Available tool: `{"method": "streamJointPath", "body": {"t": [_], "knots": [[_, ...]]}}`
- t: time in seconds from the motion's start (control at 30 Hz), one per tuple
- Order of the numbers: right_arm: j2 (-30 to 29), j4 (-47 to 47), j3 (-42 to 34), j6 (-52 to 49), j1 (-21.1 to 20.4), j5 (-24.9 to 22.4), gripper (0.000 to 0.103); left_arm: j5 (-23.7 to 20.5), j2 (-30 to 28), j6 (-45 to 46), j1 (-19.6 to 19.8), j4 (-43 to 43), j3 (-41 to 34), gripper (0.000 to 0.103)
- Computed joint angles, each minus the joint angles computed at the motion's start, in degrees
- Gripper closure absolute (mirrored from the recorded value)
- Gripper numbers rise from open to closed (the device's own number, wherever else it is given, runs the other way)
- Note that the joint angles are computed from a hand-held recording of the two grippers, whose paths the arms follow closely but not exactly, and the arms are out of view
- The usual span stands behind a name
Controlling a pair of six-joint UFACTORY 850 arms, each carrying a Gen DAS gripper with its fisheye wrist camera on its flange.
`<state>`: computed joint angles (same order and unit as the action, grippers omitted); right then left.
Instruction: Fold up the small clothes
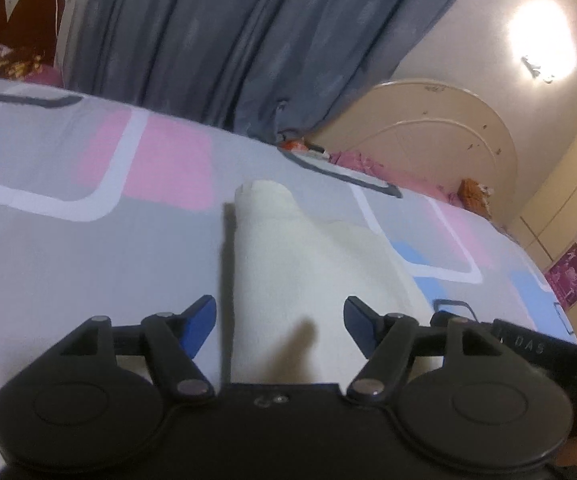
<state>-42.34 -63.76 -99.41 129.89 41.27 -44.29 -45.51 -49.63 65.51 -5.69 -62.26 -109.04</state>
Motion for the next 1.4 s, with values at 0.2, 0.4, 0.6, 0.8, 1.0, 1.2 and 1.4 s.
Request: {"method": "streamJointPath", "body": {"t": [0.2, 0.4, 0.6, 0.8, 1.0, 1.2, 1.4], "knots": [[-1.9, 2.5, -1.4, -0.5, -3.9, 5.4, 0.051, -0.8, -7.8, -7.4, -1.7, 4.4, -11.0, 0.035], [-3.2, -0.6, -1.7, 2.1, -5.9, 9.0, 0.063, -5.4, -16.0, -14.0, -2.6, 6.9, -23.4, 0.051], [-4.4, -8.9, -2.6, 0.0, -6.0, 11.6, 0.081, -0.2, -11.3, -3.8, -1.2, -3.3, -12.4, 0.069], [-3.7, -8.7, 0.6, 2.6, -6.4, 12.1, 0.075, 1.0, -11.3, -7.4, -2.1, 2.0, -14.0, 0.060], [-3.6, -6.5, -2.1, -3.1, -4.6, 3.0, 0.063, 6.0, -5.7, 3.5, -2.2, -5.8, -6.9, 0.052], [-7.4, -4.9, -9.2, -11.5, -4.0, -0.7, 0.063, 4.6, -13.7, -17.8, -5.4, 14.6, -20.8, 0.044], [-10.0, 5.6, -11.7, -20.9, -5.2, 1.4, 0.063, 6.6, -11.5, -14.0, -5.3, 14.1, -16.7, 0.041]]}}
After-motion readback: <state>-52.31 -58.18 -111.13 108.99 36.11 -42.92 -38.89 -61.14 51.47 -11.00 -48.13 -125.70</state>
